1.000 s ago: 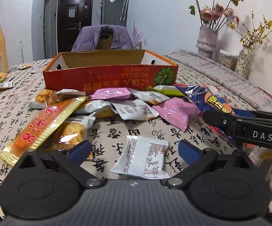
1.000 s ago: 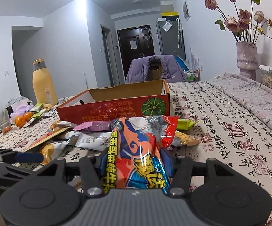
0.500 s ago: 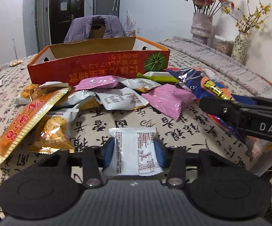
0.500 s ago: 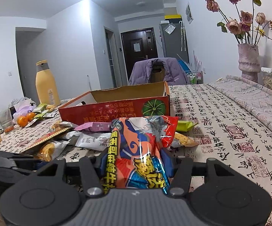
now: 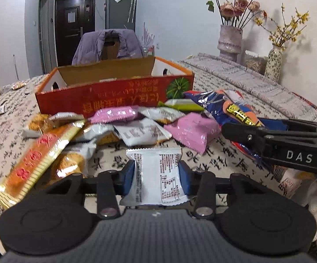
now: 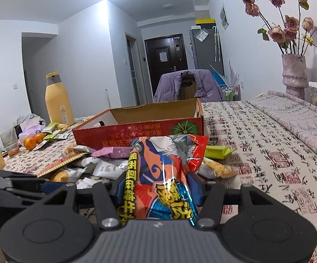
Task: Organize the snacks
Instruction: 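Carry the chip bag and sachet into the orange box and release both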
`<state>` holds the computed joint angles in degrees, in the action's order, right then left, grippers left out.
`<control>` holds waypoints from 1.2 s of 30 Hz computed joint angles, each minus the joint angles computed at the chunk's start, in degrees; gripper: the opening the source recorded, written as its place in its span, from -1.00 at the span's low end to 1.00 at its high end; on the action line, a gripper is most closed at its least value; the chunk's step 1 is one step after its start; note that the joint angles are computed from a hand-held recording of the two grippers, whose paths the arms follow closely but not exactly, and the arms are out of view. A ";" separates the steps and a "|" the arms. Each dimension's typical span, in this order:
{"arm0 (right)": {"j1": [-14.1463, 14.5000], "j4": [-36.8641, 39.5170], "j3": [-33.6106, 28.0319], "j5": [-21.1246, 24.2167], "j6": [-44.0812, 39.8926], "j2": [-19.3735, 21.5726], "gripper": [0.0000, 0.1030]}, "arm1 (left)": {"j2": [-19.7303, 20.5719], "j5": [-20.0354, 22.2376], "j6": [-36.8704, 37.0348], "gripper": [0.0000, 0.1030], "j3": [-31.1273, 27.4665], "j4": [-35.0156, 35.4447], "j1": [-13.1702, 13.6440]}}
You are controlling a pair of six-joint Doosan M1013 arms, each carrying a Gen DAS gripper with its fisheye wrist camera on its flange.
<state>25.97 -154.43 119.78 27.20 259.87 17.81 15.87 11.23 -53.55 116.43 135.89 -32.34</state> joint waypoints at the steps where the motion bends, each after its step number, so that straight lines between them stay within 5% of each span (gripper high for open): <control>1: 0.02 0.17 -0.22 0.01 -0.18 0.04 0.06 | -0.19 -0.06 -1.66 -0.17 -0.03 1.71 0.21; 15: -0.63 1.99 -5.27 0.23 -4.38 0.96 0.07 | -1.62 3.35 -14.46 -0.17 -3.26 15.25 2.98; 25: -2.29 1.44 -12.74 -1.00 -7.89 3.37 0.07 | 0.20 5.41 -8.95 -0.17 -8.64 10.11 4.78; 31: -3.49 5.38 -18.49 -4.25 -11.45 5.86 0.07 | 3.15 4.93 6.20 -0.17 -13.90 -6.10 6.02; 36: -4.49 14.22 -24.05 -9.44 -19.55 8.55 0.07 | 6.16 4.21 26.80 -0.17 -18.98 -26.64 6.96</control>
